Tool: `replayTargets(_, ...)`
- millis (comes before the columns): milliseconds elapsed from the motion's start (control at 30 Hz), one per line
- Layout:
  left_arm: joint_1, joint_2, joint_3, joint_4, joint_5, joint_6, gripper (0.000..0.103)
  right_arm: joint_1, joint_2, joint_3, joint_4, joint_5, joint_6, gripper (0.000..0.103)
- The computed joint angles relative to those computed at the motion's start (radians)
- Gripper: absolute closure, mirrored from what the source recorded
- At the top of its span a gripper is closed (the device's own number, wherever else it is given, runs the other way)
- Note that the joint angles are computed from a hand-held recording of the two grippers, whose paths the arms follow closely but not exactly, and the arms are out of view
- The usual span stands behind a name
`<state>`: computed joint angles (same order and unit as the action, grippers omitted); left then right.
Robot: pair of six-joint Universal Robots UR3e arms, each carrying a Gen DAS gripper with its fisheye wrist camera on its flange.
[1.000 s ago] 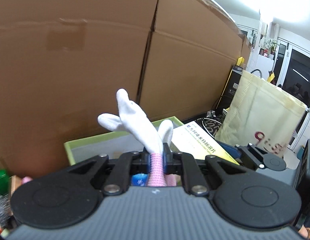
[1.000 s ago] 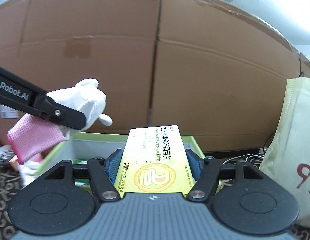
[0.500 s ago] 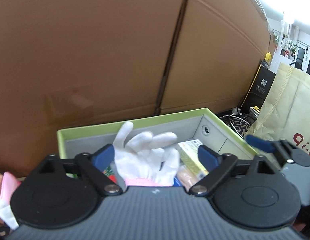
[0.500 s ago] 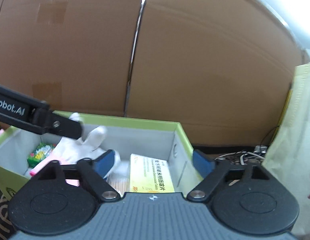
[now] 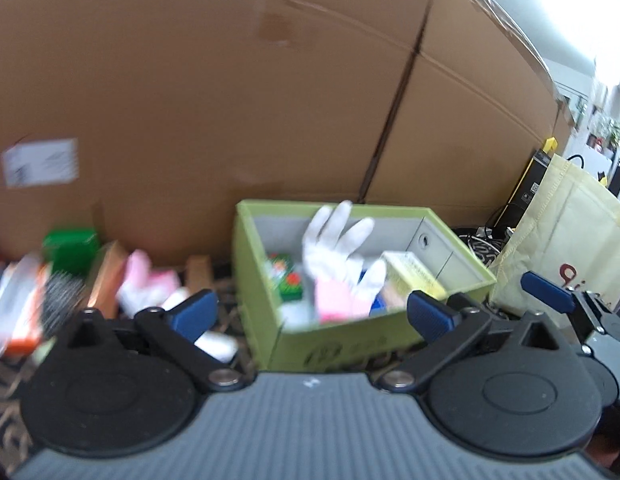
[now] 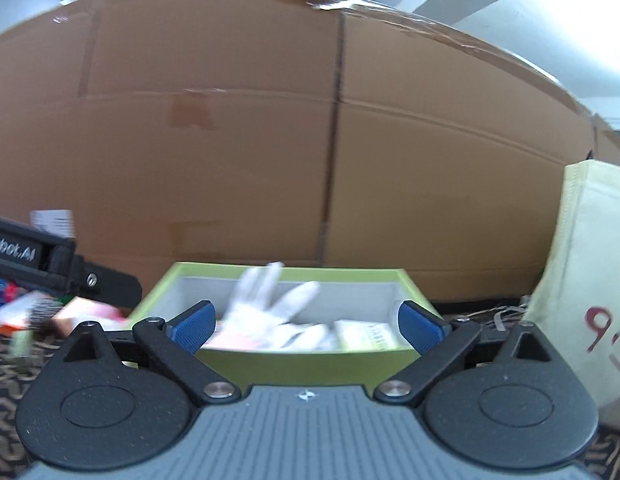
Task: Organize objects
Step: 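Drop the glove with the left tool into the shoebox while the right tool drops the yellow box there, then grasp the clear cup with the left tool while the right tool grasps the small green-grey box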
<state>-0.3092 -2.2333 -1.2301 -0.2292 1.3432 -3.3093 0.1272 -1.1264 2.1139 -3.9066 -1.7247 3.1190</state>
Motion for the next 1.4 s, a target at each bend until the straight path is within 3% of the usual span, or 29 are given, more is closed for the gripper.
replayTargets(167,0.082,0.222,-0.411,0.178,0.012,0.021,0.000,0.101,0.005,0.007,0.027,-0.007,0.035,0.002)
replayTargets(333,0.206,0.354,-0.676,0.280,-0.032,0.016,0.000,0.215,0.065,-0.021,0.056,0.008,0.064,0.002)
replayTargets(500,0.349,0.423,-0.871,0.339,-0.083,0.026,0.000,0.270,0.158,-0.111,0.124,0.102,0.078,0.002)
replayTargets(667,0.483,0.455,-0.985,0.388,-0.134,0.054,0.000,0.338,0.239,-0.264,0.255,0.120,0.051,0.002)
replayTargets(867,0.581,0.434,-1.016,0.436,-0.187,0.085,0.000,0.371,0.309,-0.457,0.404,0.116,0.057,0.006)
replayTargets(1000,0.609,0.392,-0.981,0.460,-0.172,0.099,0.000,0.379,0.375,-0.617,0.513,0.123,0.068,0.010)
replayTargets(1400,0.554,0.080,-0.561,0.438,0.018,0.136,0.000,0.400,0.639,-1.193,0.898,0.116,0.019,0.031)
